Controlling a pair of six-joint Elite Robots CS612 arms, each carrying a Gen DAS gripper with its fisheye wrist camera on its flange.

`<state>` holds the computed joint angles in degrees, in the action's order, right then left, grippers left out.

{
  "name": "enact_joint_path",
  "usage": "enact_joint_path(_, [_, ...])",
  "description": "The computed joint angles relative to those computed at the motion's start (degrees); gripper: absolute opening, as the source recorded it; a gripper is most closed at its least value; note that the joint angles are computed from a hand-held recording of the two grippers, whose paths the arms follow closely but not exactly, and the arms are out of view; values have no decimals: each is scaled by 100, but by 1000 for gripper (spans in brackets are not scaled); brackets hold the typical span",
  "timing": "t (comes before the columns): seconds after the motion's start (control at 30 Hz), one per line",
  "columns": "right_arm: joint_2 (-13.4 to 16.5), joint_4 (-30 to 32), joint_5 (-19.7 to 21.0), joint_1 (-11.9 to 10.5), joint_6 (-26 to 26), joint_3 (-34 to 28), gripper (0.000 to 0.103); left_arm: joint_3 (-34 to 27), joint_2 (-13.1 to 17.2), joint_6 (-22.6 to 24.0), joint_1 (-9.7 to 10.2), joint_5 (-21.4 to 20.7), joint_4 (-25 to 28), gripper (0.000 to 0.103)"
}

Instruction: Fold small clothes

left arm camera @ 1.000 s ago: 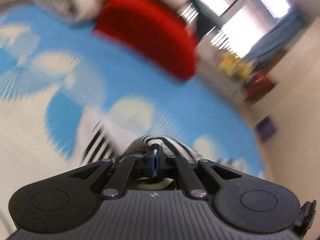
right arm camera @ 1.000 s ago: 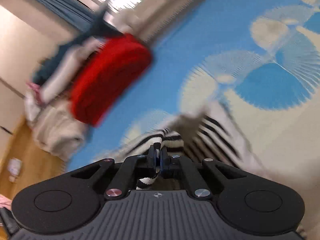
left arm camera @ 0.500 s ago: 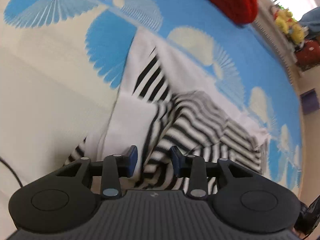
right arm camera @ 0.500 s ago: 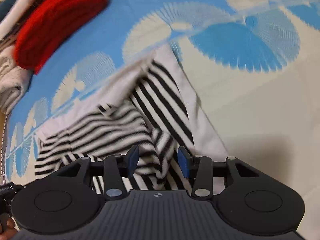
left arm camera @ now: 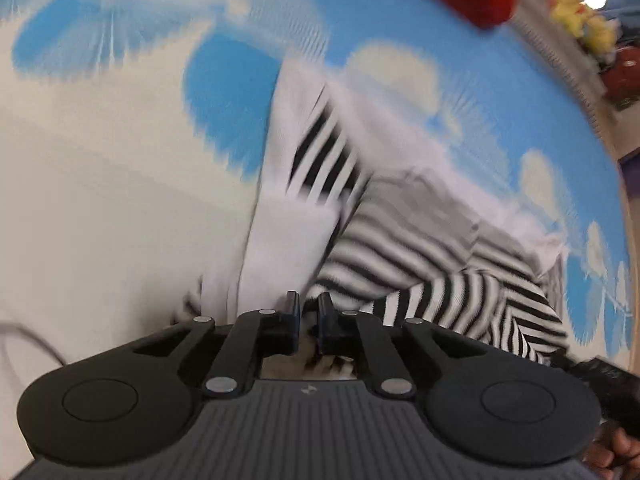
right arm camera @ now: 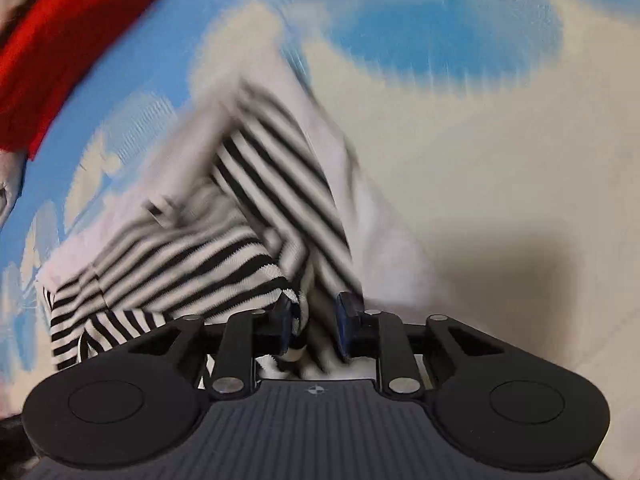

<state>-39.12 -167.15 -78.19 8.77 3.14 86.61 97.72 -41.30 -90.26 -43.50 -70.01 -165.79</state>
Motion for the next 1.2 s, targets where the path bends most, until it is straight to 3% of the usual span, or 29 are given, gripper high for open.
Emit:
enact_joint_path(0.07, [-34, -923, 49, 44, -411, 161, 40, 8, -57, 381, -126, 639, -58, 8])
enact_joint_path(0.13, [-49, -1106, 451, -23, -433, 206, 41, 8, -15, 736, -185, 855, -458, 8])
enact_joint_path(0.2, [-51, -760, 685, -59, -358, 171, 41, -21, 64, 835, -182, 726, -742, 8])
enact_joint_path(0.27, [-37, -362, 818, -88, -325, 115, 41, -88, 143, 732, -138, 473, -752, 8])
enact_joint_path(0.3, [-10, 116, 940, -111, -359, 23, 42, -110, 163, 627, -106, 291, -665, 8])
enact_joint_path(0.37, [71, 1156, 736, -47, -396, -215, 42, -242, 236, 401, 4, -270, -113, 8])
enact_joint_path(0.43, [101, 1514, 405, -32, -306, -276, 41, -263, 247, 181, 48, -538, 230, 6])
enact_joint_path(0.5, [63, 1483, 504, -37, -445, -245, 42, -202, 203, 196, 17, -333, 94, 6])
enact_joint_path(0.57, [20, 1532, 624, -41, -855, -211, 42, -144, 135, 402, -62, 135, -17, 6])
enact_joint_path(0.63, [37, 1528, 433, -37, -749, -211, 41, -102, 151, 528, -90, 296, -258, 6])
enact_joint_path(0.67, [44, 1504, 391, -52, -657, -202, 40, -106, 173, 552, -58, 153, -306, 7])
enact_joint_path(0.77, [17, 1439, 315, -42, -703, -185, 40, -255, 234, 502, 64, -600, 312, 6])
enact_joint_path(0.83, [-17, 1256, 210, -21, -729, -116, 40, -185, 182, 421, 38, -519, 248, 6])
enact_joint_path(0.93, [-4, 1076, 184, -33, -883, -74, 41, -91, 97, 700, -77, 77, 33, 7])
enact_joint_path(0.97, [33, 1192, 80, -35, -912, -121, 41, -122, 118, 851, -78, 48, 106, 7])
enact_joint_path(1.03, [97, 1501, 95, -58, -866, -239, 40, -224, 193, 946, -14, -553, 508, 9])
enact_joint_path(1.07, [62, 1464, 110, -75, -761, -204, 39, -161, 176, 885, -19, -645, 424, 11])
enact_joint_path(1.1, [-62, 1187, 108, -101, -629, -55, 40, -62, 76, 738, -62, -496, 387, 11])
enact_joint_path(1.2, [-515, -70, 490, -266, -692, 567, 41, 424, -388, 758, -396, 701, -58, 16])
